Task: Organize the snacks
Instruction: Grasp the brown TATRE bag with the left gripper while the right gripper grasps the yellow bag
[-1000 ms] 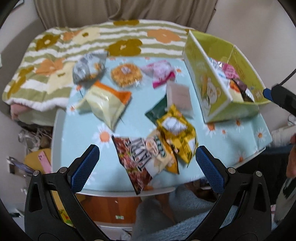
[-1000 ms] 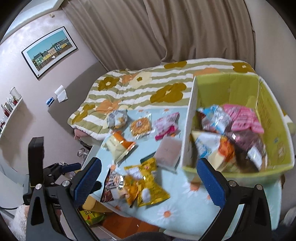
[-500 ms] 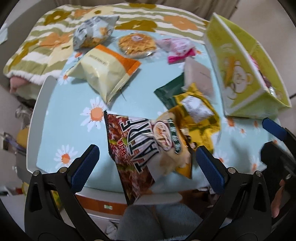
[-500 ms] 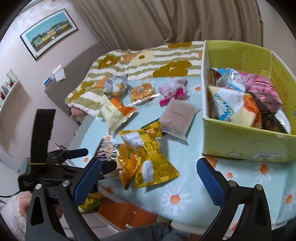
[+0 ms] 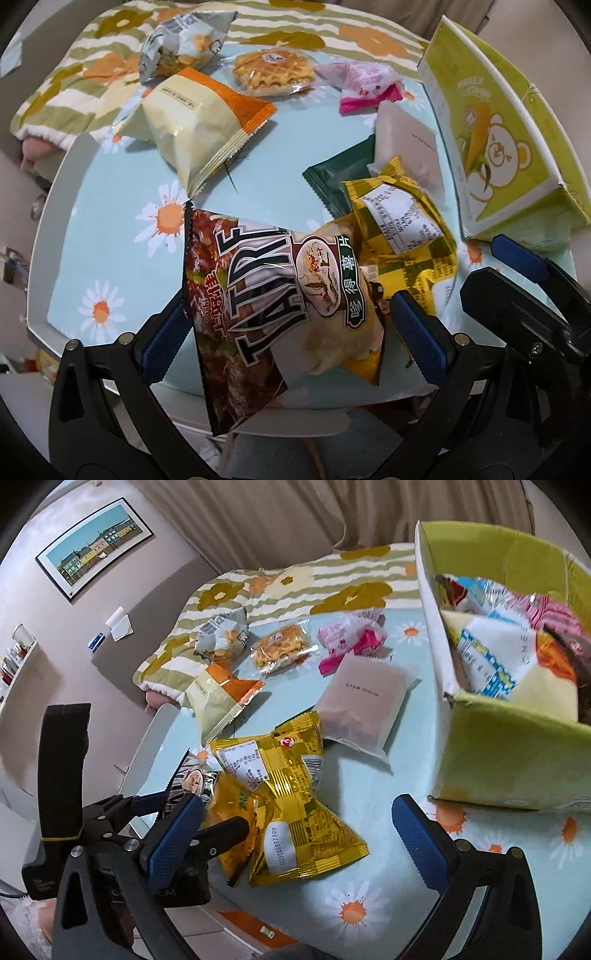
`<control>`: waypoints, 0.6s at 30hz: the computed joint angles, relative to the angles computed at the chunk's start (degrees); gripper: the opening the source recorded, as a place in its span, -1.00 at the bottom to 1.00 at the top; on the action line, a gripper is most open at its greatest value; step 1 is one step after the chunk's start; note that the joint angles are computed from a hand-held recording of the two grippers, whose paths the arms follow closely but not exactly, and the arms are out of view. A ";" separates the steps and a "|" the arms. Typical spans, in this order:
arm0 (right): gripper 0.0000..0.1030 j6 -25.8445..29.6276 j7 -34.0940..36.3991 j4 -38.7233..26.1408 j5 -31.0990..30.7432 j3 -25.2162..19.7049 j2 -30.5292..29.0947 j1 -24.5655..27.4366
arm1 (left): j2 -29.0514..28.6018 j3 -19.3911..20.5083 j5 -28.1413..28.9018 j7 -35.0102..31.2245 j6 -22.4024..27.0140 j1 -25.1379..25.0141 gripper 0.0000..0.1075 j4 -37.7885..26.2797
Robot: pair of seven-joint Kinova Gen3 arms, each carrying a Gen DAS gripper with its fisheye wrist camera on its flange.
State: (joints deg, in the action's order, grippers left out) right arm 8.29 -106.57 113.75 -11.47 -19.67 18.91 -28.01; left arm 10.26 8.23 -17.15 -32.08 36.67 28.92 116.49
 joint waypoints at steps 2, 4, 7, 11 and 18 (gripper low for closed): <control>0.98 0.46 1.17 -0.43 -0.36 -1.98 0.74 2.01 | -0.13 -0.02 0.58 -0.37 -0.76 -0.46 0.80 0.59; 0.98 1.46 2.25 -1.06 -0.31 -2.53 1.31 2.62 | -0.35 0.01 1.98 -1.45 -1.96 -1.38 0.69 1.35; 0.97 2.21 3.76 -1.94 -0.37 -2.52 2.17 2.69 | -0.76 -0.28 1.70 -1.24 -3.36 -1.38 0.60 2.49; 0.89 3.49 5.65 -2.97 -1.04 -3.31 3.26 3.49 | -1.90 -0.02 4.76 -4.03 -5.67 -3.58 0.40 4.11; 0.77 5.47 8.04 -5.30 -2.33 -2.99 5.25 2.85 | -3.81 -0.15 2.46 -1.29 -3.71 -3.36 0.32 4.62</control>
State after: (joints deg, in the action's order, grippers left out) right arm 13.75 -98.53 108.45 -13.81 -22.66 24.16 -25.16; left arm 6.45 8.08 -14.69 -33.37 32.96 25.56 121.11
